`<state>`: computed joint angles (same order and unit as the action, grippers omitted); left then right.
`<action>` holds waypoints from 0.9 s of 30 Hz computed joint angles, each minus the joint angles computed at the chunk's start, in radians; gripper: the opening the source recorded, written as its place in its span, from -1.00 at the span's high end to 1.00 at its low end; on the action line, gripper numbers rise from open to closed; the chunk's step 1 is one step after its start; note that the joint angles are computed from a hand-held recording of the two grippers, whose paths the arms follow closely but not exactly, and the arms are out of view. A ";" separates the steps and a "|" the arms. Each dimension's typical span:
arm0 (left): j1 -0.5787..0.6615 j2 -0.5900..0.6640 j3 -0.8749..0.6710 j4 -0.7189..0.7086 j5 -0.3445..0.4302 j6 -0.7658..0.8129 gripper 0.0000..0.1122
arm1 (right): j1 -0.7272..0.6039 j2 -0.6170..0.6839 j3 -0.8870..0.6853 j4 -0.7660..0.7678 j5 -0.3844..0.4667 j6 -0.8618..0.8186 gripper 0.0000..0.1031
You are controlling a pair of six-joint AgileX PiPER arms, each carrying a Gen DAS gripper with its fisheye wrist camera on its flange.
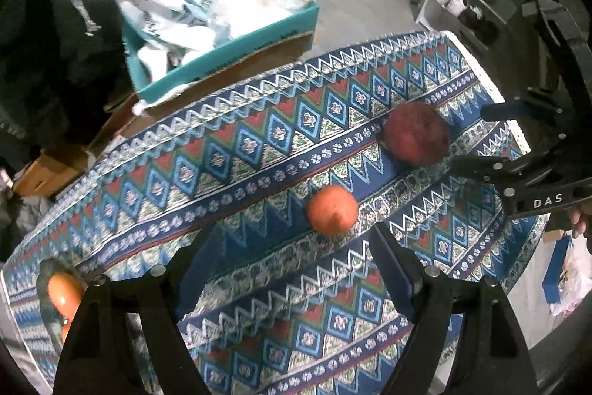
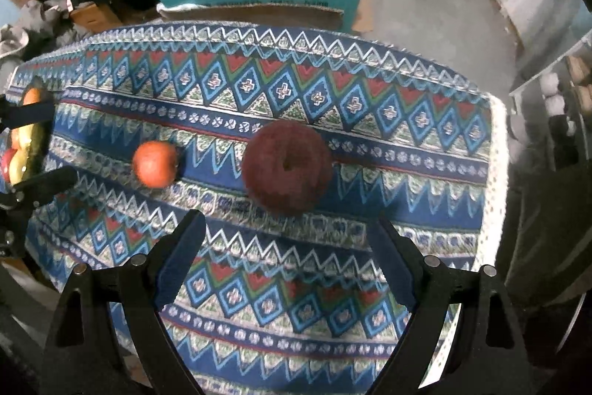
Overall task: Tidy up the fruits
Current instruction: 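Grasp the red apple with the right tool while the left tool grasps the tangerine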
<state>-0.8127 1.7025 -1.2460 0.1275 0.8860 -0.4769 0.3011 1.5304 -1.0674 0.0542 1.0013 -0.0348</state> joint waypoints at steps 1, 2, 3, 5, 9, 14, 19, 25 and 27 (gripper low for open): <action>0.013 0.022 -0.002 -0.029 -0.020 0.030 -0.47 | -0.001 0.019 -0.006 0.002 -0.010 0.000 -0.69; 0.022 0.029 0.001 -0.048 -0.032 0.045 -0.47 | 0.000 0.034 -0.012 -0.002 -0.017 0.004 -0.69; 0.031 0.043 0.003 -0.067 -0.047 0.055 -0.47 | 0.000 0.050 -0.016 -0.007 -0.027 0.007 -0.69; 0.044 0.080 -0.008 -0.106 -0.058 0.065 -0.47 | 0.006 0.086 -0.026 -0.020 -0.042 0.014 -0.69; 0.055 0.131 -0.019 -0.153 -0.077 0.094 -0.47 | 0.012 0.137 -0.038 -0.014 -0.064 0.013 -0.69; 0.063 0.173 -0.022 -0.189 -0.103 0.135 -0.47 | 0.009 0.207 -0.048 -0.022 -0.094 0.030 -0.69; 0.055 0.221 -0.036 -0.173 -0.126 0.114 -0.47 | 0.001 0.230 -0.051 -0.017 -0.142 0.042 -0.69; 0.024 0.264 -0.041 -0.140 -0.150 0.085 -0.47 | -0.035 0.260 -0.048 0.052 -0.164 -0.011 -0.60; 0.015 0.267 -0.036 -0.126 -0.163 0.070 -0.47 | -0.042 0.258 -0.043 0.079 -0.173 -0.034 -0.39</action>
<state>-0.7972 1.9695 -1.2818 0.0017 0.7230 -0.4070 0.2591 1.7880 -1.1104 0.1336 0.8283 -0.0683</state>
